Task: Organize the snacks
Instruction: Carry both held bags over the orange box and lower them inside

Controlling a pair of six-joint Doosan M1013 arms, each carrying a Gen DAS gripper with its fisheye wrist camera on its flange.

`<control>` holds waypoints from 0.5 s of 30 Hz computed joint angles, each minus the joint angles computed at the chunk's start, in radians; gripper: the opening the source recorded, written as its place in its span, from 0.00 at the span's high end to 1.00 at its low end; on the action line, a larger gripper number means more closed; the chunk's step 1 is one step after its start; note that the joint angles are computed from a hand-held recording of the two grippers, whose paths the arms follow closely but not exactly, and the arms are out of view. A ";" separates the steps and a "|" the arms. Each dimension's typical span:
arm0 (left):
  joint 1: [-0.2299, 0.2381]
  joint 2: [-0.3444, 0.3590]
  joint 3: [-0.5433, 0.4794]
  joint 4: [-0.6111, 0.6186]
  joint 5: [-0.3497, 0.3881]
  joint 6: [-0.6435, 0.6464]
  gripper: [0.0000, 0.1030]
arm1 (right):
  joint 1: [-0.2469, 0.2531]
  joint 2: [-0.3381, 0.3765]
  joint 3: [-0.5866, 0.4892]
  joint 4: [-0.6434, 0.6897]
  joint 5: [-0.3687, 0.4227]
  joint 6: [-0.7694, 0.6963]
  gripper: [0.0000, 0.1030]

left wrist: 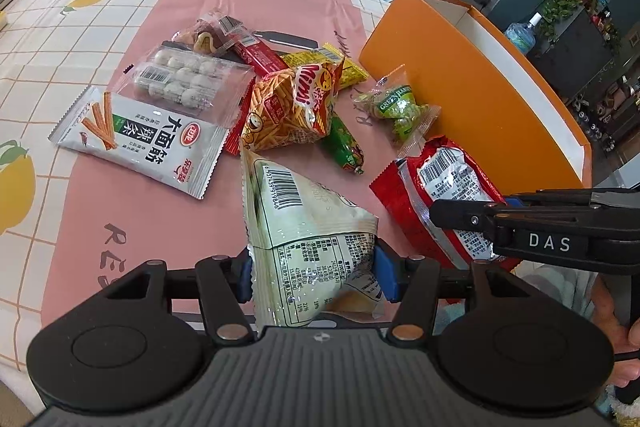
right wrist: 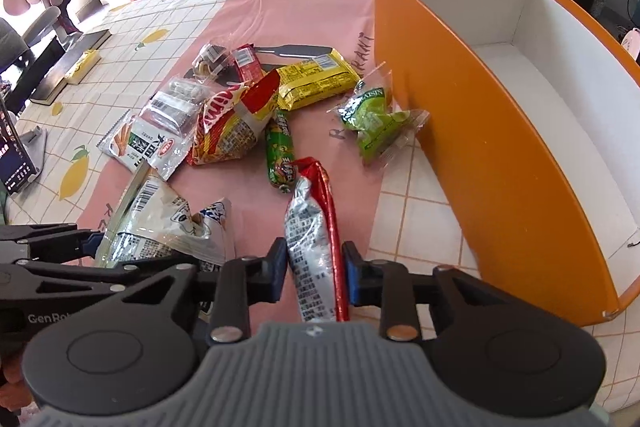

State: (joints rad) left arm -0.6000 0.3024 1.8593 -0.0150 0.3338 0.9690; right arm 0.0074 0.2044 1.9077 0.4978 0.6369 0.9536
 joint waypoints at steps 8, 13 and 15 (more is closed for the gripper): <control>-0.025 -0.035 -0.035 0.148 -0.025 -0.105 0.38 | -0.037 -0.076 -0.007 0.114 -0.022 -0.168 0.80; -0.038 -0.036 -0.103 0.209 -0.032 -0.094 0.38 | -0.067 -0.100 -0.051 0.131 -0.048 -0.218 0.80; -0.037 -0.027 -0.135 0.116 -0.043 0.009 0.38 | -0.077 -0.101 -0.072 0.096 -0.063 -0.205 0.80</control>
